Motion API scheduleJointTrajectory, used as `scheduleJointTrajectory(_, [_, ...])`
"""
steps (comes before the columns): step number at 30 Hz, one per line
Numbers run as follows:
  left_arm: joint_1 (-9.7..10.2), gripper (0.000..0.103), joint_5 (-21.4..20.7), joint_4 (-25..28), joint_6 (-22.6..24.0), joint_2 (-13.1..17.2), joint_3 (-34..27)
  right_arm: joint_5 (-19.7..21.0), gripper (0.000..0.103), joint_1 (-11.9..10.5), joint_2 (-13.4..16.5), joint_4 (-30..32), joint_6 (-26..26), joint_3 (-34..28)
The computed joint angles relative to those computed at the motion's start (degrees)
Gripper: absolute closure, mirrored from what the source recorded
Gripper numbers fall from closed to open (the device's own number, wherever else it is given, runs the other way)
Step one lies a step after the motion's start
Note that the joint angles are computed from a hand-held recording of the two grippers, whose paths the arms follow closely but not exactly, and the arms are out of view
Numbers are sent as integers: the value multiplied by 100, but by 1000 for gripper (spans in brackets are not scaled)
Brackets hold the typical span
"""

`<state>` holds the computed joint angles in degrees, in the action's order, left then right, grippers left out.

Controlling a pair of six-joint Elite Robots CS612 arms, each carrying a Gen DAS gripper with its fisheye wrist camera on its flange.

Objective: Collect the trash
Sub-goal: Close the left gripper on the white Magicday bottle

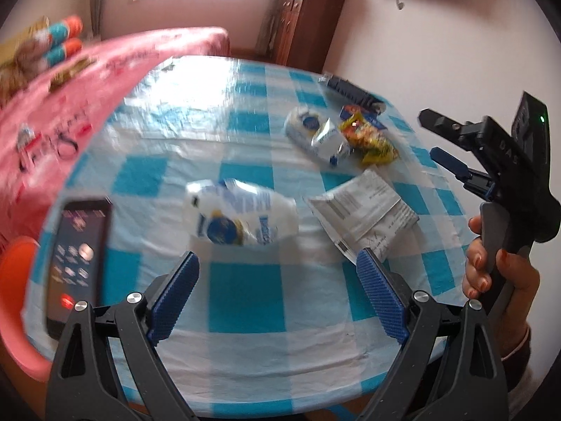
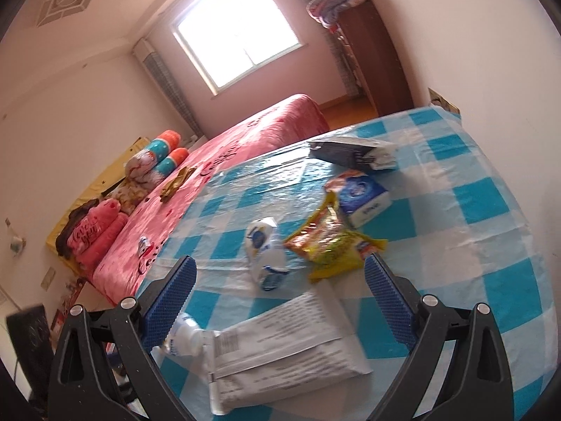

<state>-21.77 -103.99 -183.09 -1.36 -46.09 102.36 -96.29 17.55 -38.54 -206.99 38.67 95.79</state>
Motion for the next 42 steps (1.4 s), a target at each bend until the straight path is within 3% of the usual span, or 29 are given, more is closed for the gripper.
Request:
scheduleJointTrajectory(6, [34,11,-288,304,-387,178,-260,-17,8,-77,-7,17,205,88])
scheduleJointTrajectory(13, [-6,11,-185,537,-658,431,-738,-22,8,-139,18,129,254,106])
scheduleJointTrajectory(17, [-94,11,118,575,-606,571,-985,-12,8,-175,42,419,239,55])
scheduleJointTrajectory(34, [-33,12,197,455,-905,679,-1241,547,8,-360,276,865,182,-335])
scheduleJointTrajectory(38, [-25,28,195,541,-908,672,-1270,690,8,-389,315,942,98,-436])
scheduleJointTrajectory(42, [-31,37,271,636,-896,675,-1281,782,8,-408,342,1004,32,-500])
